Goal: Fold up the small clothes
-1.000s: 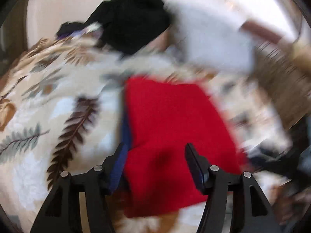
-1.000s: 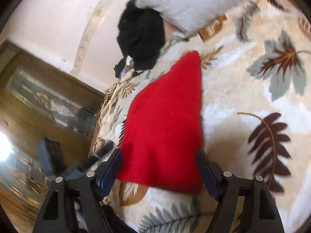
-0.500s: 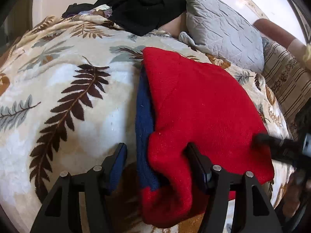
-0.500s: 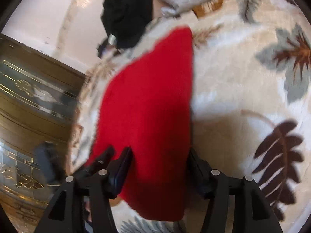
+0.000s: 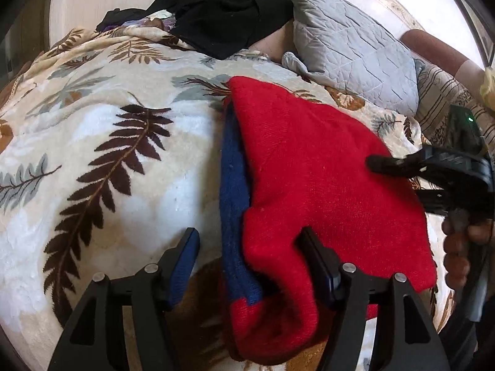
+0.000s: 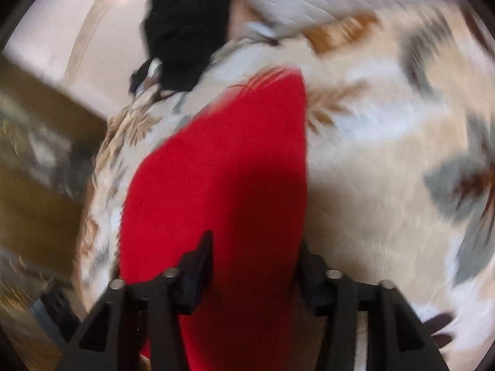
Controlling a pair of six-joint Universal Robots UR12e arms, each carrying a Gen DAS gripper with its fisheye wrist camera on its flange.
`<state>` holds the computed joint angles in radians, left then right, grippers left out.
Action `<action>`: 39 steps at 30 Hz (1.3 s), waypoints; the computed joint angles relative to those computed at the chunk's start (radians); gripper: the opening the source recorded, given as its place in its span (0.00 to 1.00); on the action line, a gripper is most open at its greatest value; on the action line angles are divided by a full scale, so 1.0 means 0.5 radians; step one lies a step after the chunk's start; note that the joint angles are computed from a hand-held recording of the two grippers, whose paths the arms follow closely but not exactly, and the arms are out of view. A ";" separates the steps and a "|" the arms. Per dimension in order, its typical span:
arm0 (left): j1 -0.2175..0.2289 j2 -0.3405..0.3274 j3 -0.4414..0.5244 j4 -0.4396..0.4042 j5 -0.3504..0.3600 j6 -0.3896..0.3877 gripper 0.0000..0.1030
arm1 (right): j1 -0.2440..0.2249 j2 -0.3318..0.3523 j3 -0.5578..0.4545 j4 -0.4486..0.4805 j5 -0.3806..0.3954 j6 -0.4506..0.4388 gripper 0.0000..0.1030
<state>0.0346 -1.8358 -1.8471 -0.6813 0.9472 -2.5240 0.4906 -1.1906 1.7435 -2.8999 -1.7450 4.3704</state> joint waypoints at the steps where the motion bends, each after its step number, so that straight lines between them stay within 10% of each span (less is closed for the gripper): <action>1: 0.008 0.000 0.017 -0.058 -0.016 0.013 0.67 | 0.016 -0.012 0.003 -0.008 -0.016 -0.025 0.64; 7: 0.124 0.049 0.046 -0.228 -0.414 -0.147 0.66 | 0.135 -0.059 0.070 -0.057 -0.071 -0.035 0.73; 9: 0.111 0.039 0.085 -0.304 -0.354 -0.137 0.68 | 0.149 -0.053 0.089 -0.080 -0.061 -0.012 0.73; 11: 0.063 -0.037 0.186 -0.641 -0.130 -0.081 0.39 | 0.149 -0.040 0.107 -0.125 -0.021 0.016 0.73; 15: 0.081 -0.023 0.209 -0.737 -0.172 -0.076 0.26 | 0.149 -0.031 0.097 -0.116 -0.025 -0.045 0.72; 18: 0.071 0.014 0.223 -0.694 -0.216 -0.018 0.32 | 0.151 -0.053 0.136 -0.198 -0.028 -0.042 0.73; 21: 0.053 -0.012 0.263 -0.516 -0.350 -0.053 0.72 | 0.140 -0.073 0.161 -0.245 -0.063 -0.056 0.73; 25: -0.052 -0.221 0.523 -0.684 -0.283 -0.065 0.68 | 0.082 -0.067 0.151 -0.244 -0.033 -0.072 0.73; 27: -0.104 -0.363 0.692 -1.039 -0.173 -0.104 0.33 | 0.045 -0.052 0.145 -0.253 0.049 -0.058 0.73; 30: -0.072 -0.397 0.744 -1.139 -0.304 -0.119 0.29 | 0.027 -0.028 0.120 -0.257 0.107 -0.117 0.73; 39: 0.032 -0.144 0.425 -0.881 -0.397 0.075 0.59 | 0.088 -0.023 0.127 -0.302 0.105 -0.108 0.73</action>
